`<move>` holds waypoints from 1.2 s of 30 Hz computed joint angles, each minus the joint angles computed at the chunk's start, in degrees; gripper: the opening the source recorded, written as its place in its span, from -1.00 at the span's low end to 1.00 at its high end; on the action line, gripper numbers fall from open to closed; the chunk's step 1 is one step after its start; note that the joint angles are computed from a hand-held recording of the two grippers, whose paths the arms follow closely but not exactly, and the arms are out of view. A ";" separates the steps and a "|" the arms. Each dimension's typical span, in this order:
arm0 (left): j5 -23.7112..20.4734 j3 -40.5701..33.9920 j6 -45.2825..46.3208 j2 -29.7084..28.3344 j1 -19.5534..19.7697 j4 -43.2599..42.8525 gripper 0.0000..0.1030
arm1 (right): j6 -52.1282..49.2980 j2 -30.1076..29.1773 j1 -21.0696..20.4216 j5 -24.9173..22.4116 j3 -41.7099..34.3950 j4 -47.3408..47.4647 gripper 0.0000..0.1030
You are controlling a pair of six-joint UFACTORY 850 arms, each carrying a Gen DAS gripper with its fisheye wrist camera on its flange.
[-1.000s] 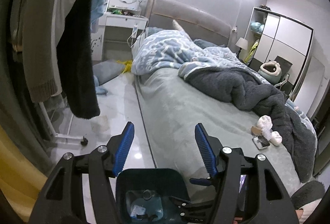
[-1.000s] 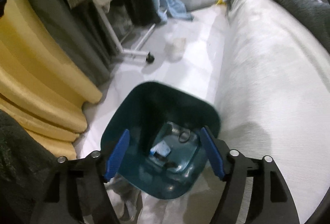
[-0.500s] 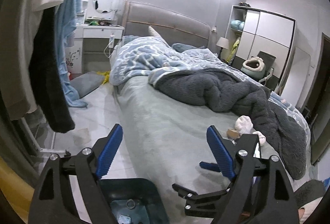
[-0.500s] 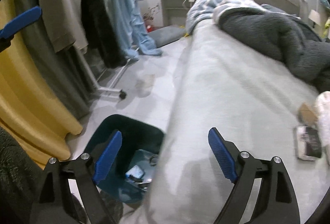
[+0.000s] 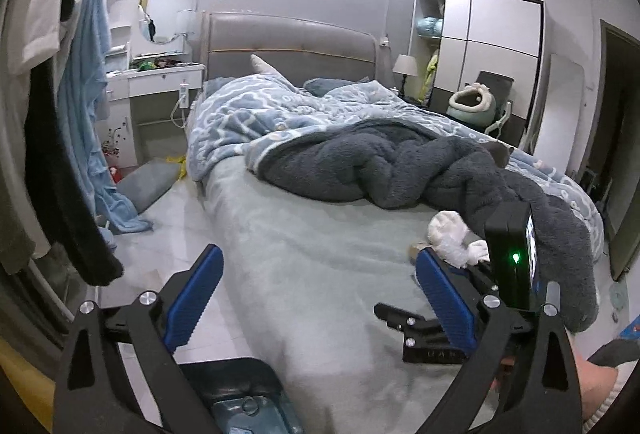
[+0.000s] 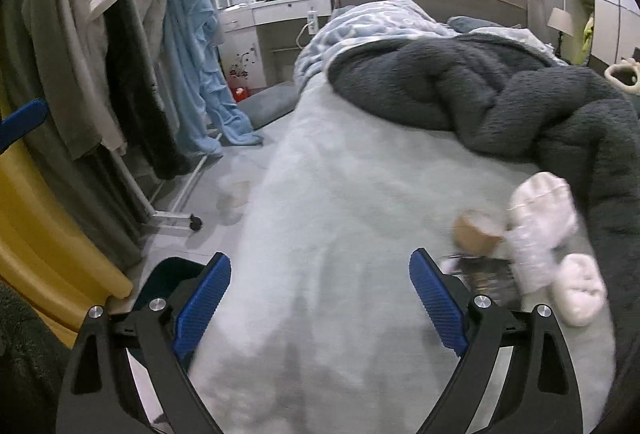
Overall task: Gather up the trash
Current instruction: 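Move both tools back from the bin toward the bed, then grasp the brown tape core with the left tool while the right grasps the towel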
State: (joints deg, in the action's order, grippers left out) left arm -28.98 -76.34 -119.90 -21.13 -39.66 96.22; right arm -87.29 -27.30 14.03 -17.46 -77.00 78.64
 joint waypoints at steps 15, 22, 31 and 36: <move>5.38 -12.60 12.51 -10.44 0.56 -8.85 0.91 | -1.26 -0.92 -7.44 -3.36 -1.65 -5.28 0.82; 10.87 -18.93 20.12 -15.45 1.63 -14.71 0.91 | -0.18 -2.65 -9.89 -4.41 -3.72 -8.78 0.83; 14.00 -27.86 42.29 -22.31 2.64 -34.24 0.91 | 1.18 -5.74 -12.29 -5.20 -6.88 -11.88 0.83; 15.26 -31.99 53.78 -25.52 3.38 -46.14 0.90 | 0.94 -6.70 -13.28 -5.77 -8.11 -11.27 0.83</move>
State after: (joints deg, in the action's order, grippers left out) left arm -13.72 -108.32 -66.11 -46.65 -36.28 50.08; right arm -86.35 -34.01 0.75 -23.23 -85.11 67.37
